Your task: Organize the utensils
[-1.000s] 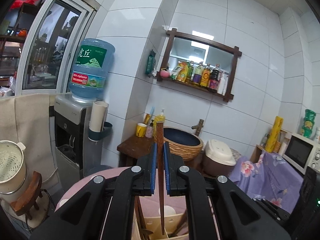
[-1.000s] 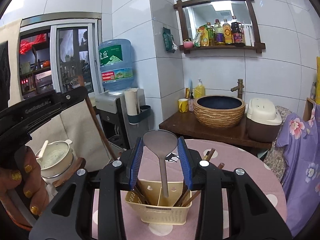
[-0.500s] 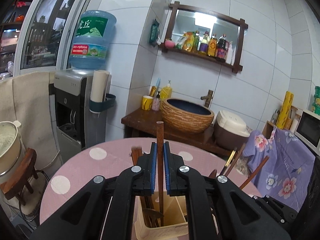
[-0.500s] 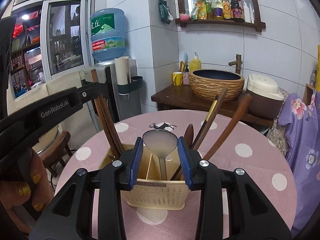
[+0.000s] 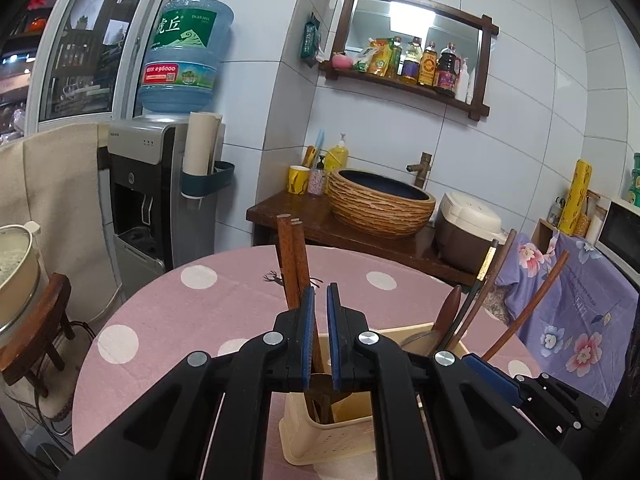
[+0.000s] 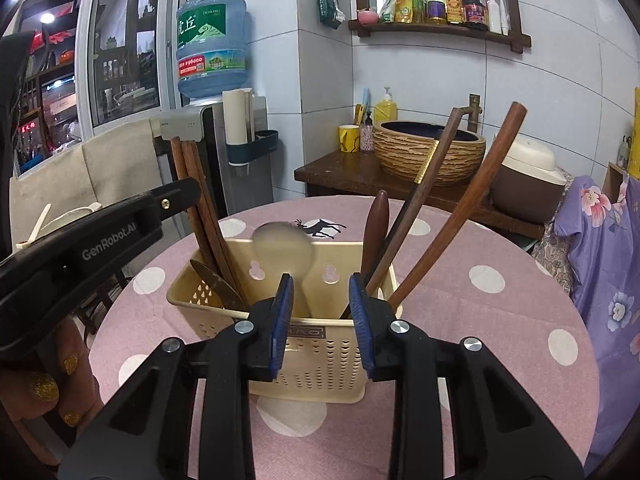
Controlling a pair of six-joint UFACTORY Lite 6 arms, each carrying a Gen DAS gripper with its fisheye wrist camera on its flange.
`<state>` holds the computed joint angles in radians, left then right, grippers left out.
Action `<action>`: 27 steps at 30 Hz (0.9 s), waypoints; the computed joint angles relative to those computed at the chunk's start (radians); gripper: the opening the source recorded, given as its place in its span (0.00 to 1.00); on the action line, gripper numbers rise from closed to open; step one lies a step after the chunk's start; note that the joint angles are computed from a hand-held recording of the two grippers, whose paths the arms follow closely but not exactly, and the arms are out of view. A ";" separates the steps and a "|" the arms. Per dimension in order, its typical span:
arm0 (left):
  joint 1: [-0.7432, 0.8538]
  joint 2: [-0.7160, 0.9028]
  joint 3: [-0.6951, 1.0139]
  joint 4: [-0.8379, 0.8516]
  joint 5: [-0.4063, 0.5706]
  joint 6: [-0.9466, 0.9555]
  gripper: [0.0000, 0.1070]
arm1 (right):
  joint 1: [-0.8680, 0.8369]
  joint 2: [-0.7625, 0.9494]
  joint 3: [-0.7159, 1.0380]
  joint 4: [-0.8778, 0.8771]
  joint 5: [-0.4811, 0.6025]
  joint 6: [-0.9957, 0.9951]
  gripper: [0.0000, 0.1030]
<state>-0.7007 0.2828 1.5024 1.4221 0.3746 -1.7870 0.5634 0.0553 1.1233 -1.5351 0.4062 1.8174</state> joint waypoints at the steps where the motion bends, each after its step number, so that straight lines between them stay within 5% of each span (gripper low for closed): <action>1: 0.000 -0.018 -0.017 0.009 -0.006 -0.010 0.07 | 0.004 -0.009 -0.007 -0.004 0.004 0.003 0.29; 4: -0.021 -0.089 -0.090 0.079 0.017 -0.074 0.11 | 0.039 -0.055 -0.055 -0.039 0.043 0.029 0.35; 6: -0.040 -0.154 -0.168 0.172 0.049 -0.171 0.43 | 0.083 -0.099 -0.102 -0.071 0.099 0.061 0.42; 8: -0.063 -0.226 -0.259 0.271 0.101 -0.290 0.65 | 0.132 -0.154 -0.161 -0.090 0.165 0.085 0.51; 12: -0.119 -0.383 -0.450 0.367 0.212 -0.416 0.90 | 0.269 -0.268 -0.291 -0.087 0.356 0.124 0.74; 19: -0.320 -0.605 -0.775 0.306 0.451 -0.434 0.91 | 0.637 -0.441 -0.561 -0.015 0.766 0.321 0.94; 23: -0.535 -0.694 -0.935 0.188 0.693 -0.502 0.91 | 0.877 -0.405 -0.633 0.121 0.983 0.498 0.94; 27: -0.786 -0.738 -1.038 0.046 0.898 -0.595 0.91 | 1.081 -0.337 -0.662 0.270 1.086 0.696 0.94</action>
<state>-1.4865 -0.4557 0.4643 1.4678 1.2729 -2.3818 1.6445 -0.2817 0.4609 -1.2647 1.4922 2.5132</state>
